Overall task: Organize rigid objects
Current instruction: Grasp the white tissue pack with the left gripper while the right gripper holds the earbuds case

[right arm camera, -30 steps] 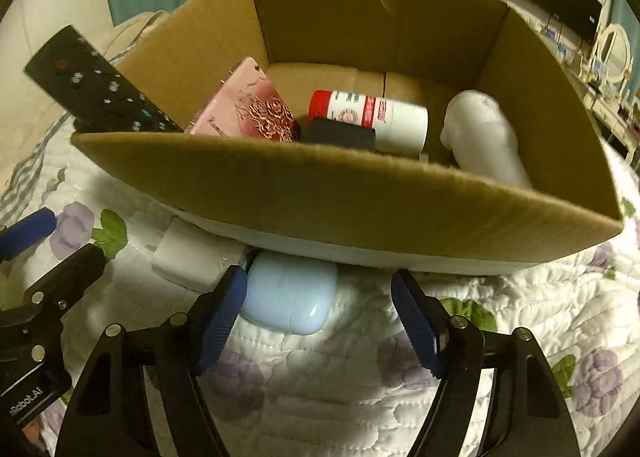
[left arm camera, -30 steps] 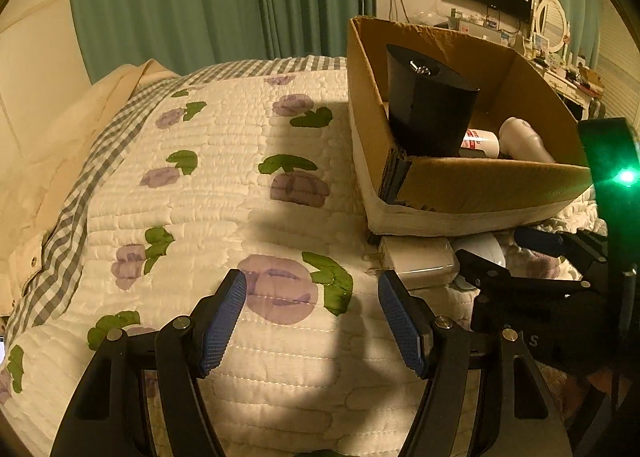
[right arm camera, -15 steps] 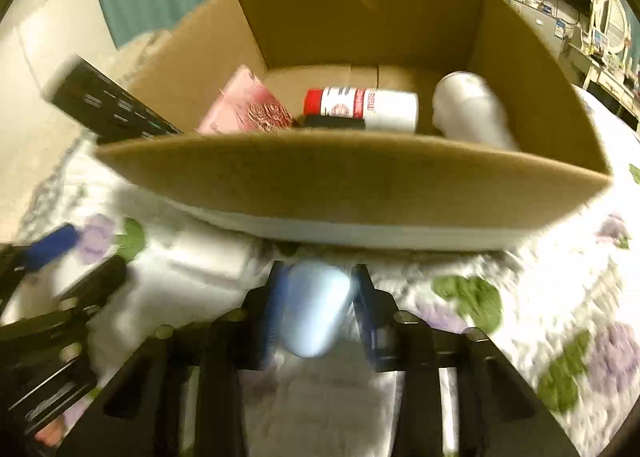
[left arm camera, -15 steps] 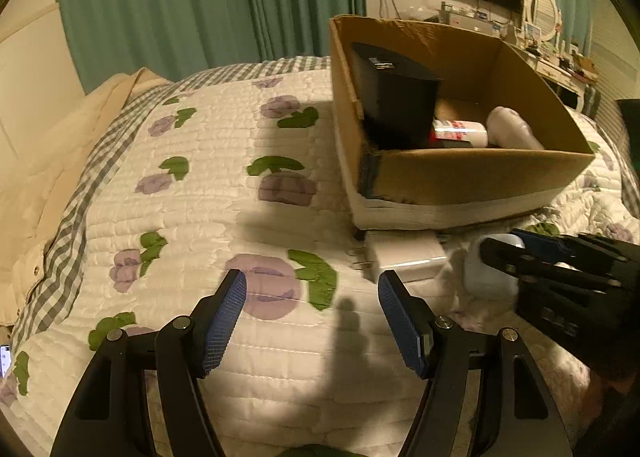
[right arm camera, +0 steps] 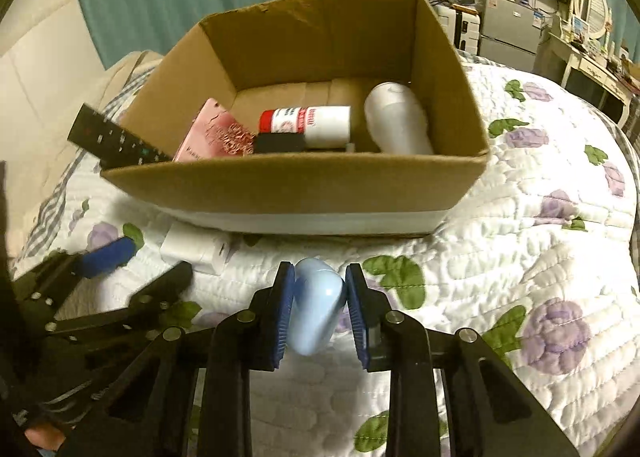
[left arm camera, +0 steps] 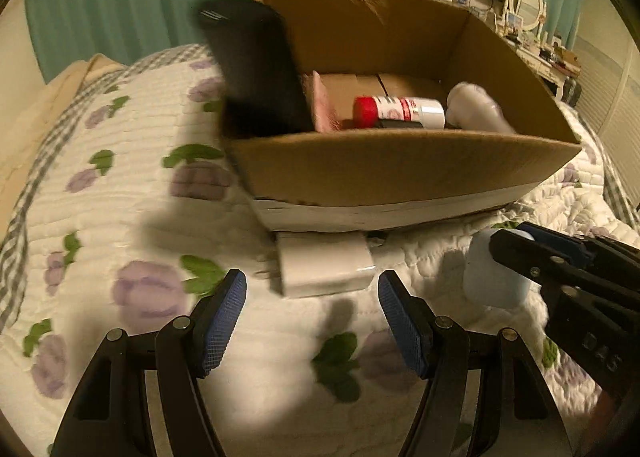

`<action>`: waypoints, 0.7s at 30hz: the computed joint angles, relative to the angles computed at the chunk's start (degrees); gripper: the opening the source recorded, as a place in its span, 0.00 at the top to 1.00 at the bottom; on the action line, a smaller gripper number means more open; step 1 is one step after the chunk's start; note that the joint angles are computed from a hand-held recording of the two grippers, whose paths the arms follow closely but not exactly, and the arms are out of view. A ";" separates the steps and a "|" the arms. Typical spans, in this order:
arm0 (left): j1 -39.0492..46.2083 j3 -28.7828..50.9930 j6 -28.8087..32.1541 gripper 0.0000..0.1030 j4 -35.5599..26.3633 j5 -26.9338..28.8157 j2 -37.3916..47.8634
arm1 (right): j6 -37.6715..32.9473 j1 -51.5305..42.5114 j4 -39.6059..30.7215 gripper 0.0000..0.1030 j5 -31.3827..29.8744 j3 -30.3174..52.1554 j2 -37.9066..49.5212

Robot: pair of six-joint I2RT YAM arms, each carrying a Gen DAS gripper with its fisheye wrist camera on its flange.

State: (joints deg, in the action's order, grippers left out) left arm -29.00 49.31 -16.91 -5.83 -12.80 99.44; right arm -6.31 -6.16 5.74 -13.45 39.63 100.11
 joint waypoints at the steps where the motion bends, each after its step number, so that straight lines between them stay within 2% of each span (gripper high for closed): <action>1: -0.09 1.31 -0.29 0.31 -0.51 0.12 1.61 | 0.01 -0.10 0.78 0.75 -0.09 0.59 1.62; 6: -0.13 5.27 -1.91 0.31 -2.50 -1.42 5.77 | 2.37 2.83 2.11 0.75 1.67 1.70 4.76; 7: -0.28 6.18 -2.02 0.30 -2.91 -2.36 6.79 | 2.59 2.99 -0.11 0.75 1.71 3.50 4.43; 10: -0.90 8.23 -1.63 0.30 -3.79 -4.41 9.12 | 2.66 3.22 -0.04 0.75 1.43 3.36 4.93; 12: -1.19 7.37 -1.41 0.31 -2.91 -4.90 8.64 | 2.83 3.75 -0.30 0.74 1.25 3.57 5.76; 14: -0.60 5.36 -1.02 0.32 -1.12 -3.04 6.98 | 2.71 3.70 -0.07 0.74 1.06 3.25 5.99; 15: -0.35 4.47 -0.83 0.39 -0.44 -1.96 6.07 | 2.63 3.69 -0.32 0.74 0.85 3.46 6.22; 16: -0.40 3.49 -0.52 0.41 -0.11 -1.12 4.81 | 2.50 3.61 -0.66 0.73 0.52 3.67 6.41; 21: -1.80 0.43 0.22 0.41 0.13 -1.64 1.16 | 2.80 3.29 -1.19 0.73 -0.54 4.01 7.21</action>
